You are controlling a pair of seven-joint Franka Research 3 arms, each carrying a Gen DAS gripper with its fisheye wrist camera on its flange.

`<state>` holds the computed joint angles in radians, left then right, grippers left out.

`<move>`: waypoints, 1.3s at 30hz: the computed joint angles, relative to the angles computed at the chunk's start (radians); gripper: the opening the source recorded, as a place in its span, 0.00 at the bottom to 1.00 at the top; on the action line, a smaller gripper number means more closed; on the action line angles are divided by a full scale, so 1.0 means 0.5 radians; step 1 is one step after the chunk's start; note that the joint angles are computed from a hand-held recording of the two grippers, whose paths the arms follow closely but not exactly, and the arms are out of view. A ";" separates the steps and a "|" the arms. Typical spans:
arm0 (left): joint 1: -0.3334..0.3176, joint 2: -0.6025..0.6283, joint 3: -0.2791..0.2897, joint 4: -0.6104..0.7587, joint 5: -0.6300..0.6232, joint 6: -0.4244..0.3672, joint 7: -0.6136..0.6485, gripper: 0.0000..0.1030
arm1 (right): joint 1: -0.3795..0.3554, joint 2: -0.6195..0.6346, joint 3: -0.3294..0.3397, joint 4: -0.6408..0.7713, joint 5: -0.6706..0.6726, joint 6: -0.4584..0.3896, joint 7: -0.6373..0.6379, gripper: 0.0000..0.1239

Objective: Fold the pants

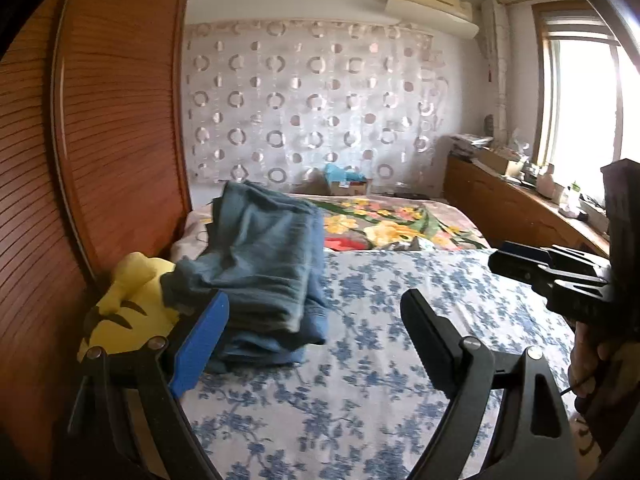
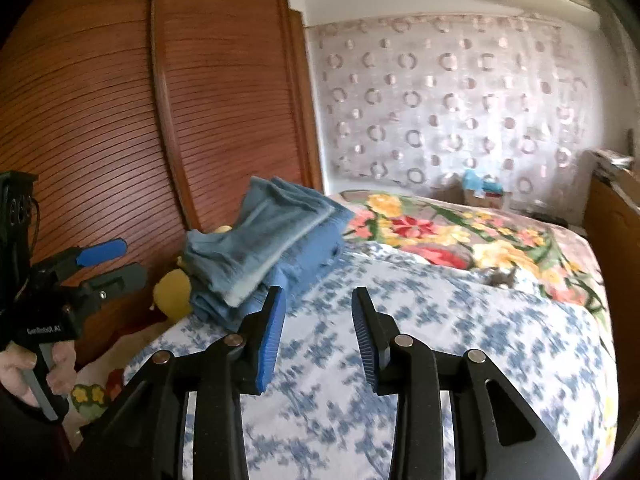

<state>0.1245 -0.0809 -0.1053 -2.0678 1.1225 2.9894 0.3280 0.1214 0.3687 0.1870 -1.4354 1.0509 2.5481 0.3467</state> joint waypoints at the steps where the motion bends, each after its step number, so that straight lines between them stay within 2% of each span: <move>1: -0.004 -0.001 -0.006 -0.003 0.011 0.004 -0.011 0.86 | -0.010 -0.041 0.000 -0.062 0.033 0.037 -0.011 0.30; 3: -0.020 0.012 -0.023 -0.002 0.039 0.014 -0.039 0.86 | -0.012 -0.114 -0.010 -0.171 0.082 0.104 -0.033 0.30; 10: -0.111 0.074 -0.035 0.000 -0.104 0.054 0.094 0.86 | 0.038 -0.323 -0.090 -0.466 0.154 0.308 -0.041 0.33; 15: -0.180 0.076 -0.056 -0.008 -0.156 0.051 0.143 0.86 | 0.074 -0.477 -0.133 -0.663 0.220 0.419 -0.031 0.41; 20: -0.233 0.043 -0.087 -0.019 -0.137 0.007 0.110 0.86 | 0.140 -0.636 -0.180 -0.841 0.315 0.532 -0.032 0.49; 24: -0.247 -0.029 -0.127 -0.054 -0.080 -0.032 0.036 0.86 | 0.208 -0.752 -0.212 -0.973 0.362 0.677 -0.012 0.50; 27: -0.243 -0.090 -0.157 -0.078 -0.036 -0.052 -0.023 0.86 | 0.261 -0.813 -0.228 -1.025 0.484 0.755 -0.101 0.50; 32: -0.203 -0.209 -0.219 -0.118 0.108 -0.119 -0.182 0.86 | 0.359 -0.945 -0.260 -1.121 0.882 0.909 -0.436 0.50; 39: -0.177 -0.261 -0.244 -0.142 0.146 -0.157 -0.225 0.86 | 0.426 -1.005 -0.262 -1.182 1.066 1.014 -0.589 0.50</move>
<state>0.0360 -0.2115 -0.2271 -2.1387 1.1956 2.9107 0.2154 0.3344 -0.1336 0.0559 -2.0266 1.5837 3.0551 0.0521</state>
